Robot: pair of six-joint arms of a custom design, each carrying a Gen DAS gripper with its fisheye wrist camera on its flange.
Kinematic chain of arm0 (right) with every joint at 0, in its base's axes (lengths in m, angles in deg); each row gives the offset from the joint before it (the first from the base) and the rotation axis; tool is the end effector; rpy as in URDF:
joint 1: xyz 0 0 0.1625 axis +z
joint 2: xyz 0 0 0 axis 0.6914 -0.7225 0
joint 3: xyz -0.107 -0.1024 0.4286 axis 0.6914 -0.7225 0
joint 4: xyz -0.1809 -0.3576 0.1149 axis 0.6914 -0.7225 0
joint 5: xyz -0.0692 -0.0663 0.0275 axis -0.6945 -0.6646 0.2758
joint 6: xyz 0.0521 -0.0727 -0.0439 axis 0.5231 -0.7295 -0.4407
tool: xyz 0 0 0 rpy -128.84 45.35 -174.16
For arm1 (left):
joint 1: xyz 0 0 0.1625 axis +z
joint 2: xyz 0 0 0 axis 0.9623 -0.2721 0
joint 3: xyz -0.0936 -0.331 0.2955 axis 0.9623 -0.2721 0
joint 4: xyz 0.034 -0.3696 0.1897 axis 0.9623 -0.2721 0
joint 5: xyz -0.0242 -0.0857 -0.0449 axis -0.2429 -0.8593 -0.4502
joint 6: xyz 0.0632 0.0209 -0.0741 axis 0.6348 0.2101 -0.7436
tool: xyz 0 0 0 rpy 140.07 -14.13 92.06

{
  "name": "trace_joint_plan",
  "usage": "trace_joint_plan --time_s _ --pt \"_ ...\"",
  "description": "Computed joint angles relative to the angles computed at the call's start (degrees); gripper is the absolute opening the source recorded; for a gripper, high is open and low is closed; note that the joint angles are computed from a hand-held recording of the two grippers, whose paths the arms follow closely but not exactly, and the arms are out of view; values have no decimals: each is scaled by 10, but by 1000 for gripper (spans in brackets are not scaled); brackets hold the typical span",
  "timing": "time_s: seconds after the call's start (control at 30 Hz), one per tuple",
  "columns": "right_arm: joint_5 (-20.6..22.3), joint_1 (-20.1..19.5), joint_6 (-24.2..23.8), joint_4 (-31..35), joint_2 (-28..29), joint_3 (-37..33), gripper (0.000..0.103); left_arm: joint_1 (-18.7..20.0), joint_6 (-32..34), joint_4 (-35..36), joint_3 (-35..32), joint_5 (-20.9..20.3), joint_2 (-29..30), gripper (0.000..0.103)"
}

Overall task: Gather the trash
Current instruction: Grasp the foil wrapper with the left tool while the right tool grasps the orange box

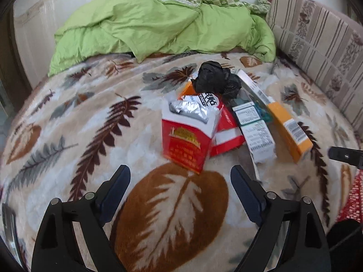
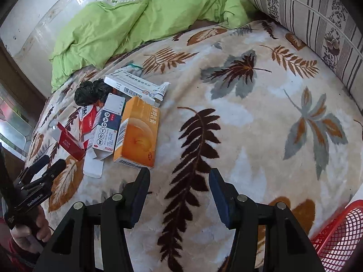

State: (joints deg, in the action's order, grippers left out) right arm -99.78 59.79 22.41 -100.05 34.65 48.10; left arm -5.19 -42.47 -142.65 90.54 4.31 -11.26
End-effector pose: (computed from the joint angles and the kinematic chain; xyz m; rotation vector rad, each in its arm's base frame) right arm 0.2243 -0.6189 0.0588 -0.0140 -2.4689 0.8439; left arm -0.0538 -0.6835 0.2108 0.7059 2.2644 -0.7390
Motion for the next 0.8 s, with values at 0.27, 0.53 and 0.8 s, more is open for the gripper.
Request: trace_joint_plan --time_s 0.27,0.53,0.8 --pt "26 0 -17 -2 14 -5 57 -1 8 -64 -85 71 85 85" --pt "48 4 -34 21 40 -56 64 58 -152 107 -120 -69 38 24" --pt "28 0 -10 95 98 -164 65 71 -175 149 -80 -150 -10 22"
